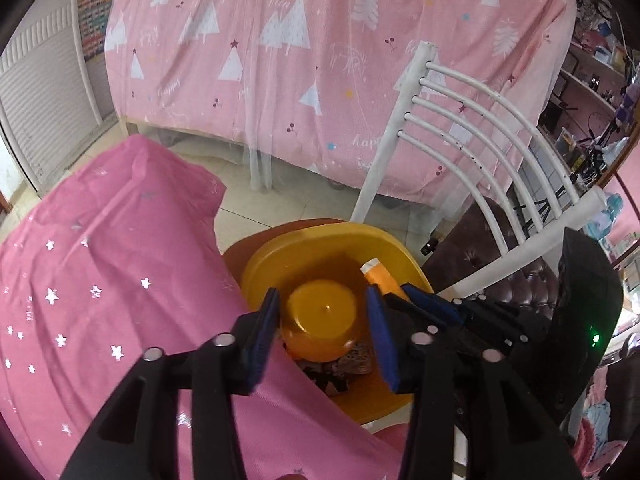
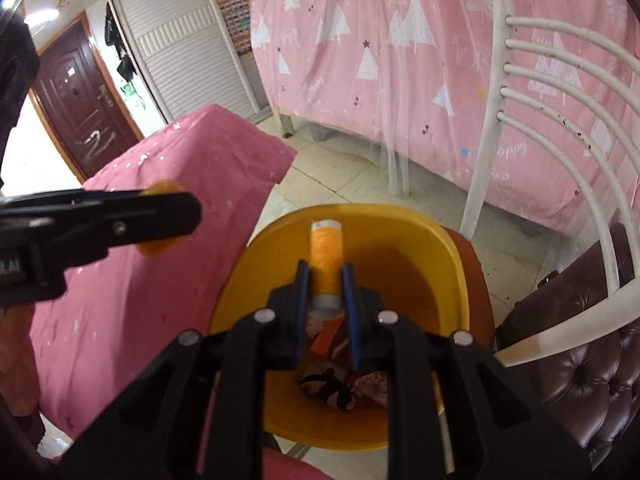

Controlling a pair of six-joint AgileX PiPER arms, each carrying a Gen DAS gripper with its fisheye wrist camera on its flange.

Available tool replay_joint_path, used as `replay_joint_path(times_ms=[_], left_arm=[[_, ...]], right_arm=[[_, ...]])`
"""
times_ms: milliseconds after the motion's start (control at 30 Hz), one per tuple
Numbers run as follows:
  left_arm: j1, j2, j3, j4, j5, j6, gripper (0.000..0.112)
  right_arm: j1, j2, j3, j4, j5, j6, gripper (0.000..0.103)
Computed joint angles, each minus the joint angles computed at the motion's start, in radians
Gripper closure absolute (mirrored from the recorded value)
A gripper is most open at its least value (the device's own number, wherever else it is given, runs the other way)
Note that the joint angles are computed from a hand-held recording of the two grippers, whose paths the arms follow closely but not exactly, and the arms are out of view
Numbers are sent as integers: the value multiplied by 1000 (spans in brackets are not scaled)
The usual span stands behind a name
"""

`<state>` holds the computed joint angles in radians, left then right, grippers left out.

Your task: Collect trash

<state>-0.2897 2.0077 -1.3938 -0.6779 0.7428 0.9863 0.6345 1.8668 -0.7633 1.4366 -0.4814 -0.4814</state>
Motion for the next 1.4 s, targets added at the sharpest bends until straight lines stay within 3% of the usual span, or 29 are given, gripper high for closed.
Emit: replay_joint_path(times_ms=[33, 133, 167, 200, 267, 333, 400, 500, 667, 1000, 1167, 1400], left_arm=[[3, 3, 0, -6, 2, -2, 50], [10, 23, -26, -9, 27, -23, 39], [14, 22, -22, -12, 23, -22, 38], [11, 26, -29, -9, 22, -29, 38], [22, 22, -24, -20, 22, -23, 35], [32, 21, -24, -28, 20, -25, 31], [42, 17, -23, -40, 16, -23, 28], [65, 4, -14, -69, 17, 0, 24], [130, -39, 12, -132, 14, 69, 18], [326, -132, 132, -353, -63, 364, 17], [432, -143, 163, -440, -61, 478, 17], [573, -133, 175, -523, -60, 591, 17]], right_arm=[[0, -2, 6, -16, 1, 24, 87], [-10, -4, 16, -55, 10, 70, 86], [-14, -4, 17, -59, 11, 78, 74], [-11, -1, 20, -63, 6, 91, 54], [-11, 1, 23, -86, 3, 119, 35], [1, 3, 16, -67, -6, 104, 34], [2, 5, 14, -89, -4, 127, 21], [4, 9, 15, -129, -4, 168, 8], [13, 7, 22, -174, -26, 210, 6], [103, -2, -37, -4, -154, 40, 6], [164, 17, -134, 130, -230, -108, 6], [232, 86, -345, 284, -270, -374, 6]])
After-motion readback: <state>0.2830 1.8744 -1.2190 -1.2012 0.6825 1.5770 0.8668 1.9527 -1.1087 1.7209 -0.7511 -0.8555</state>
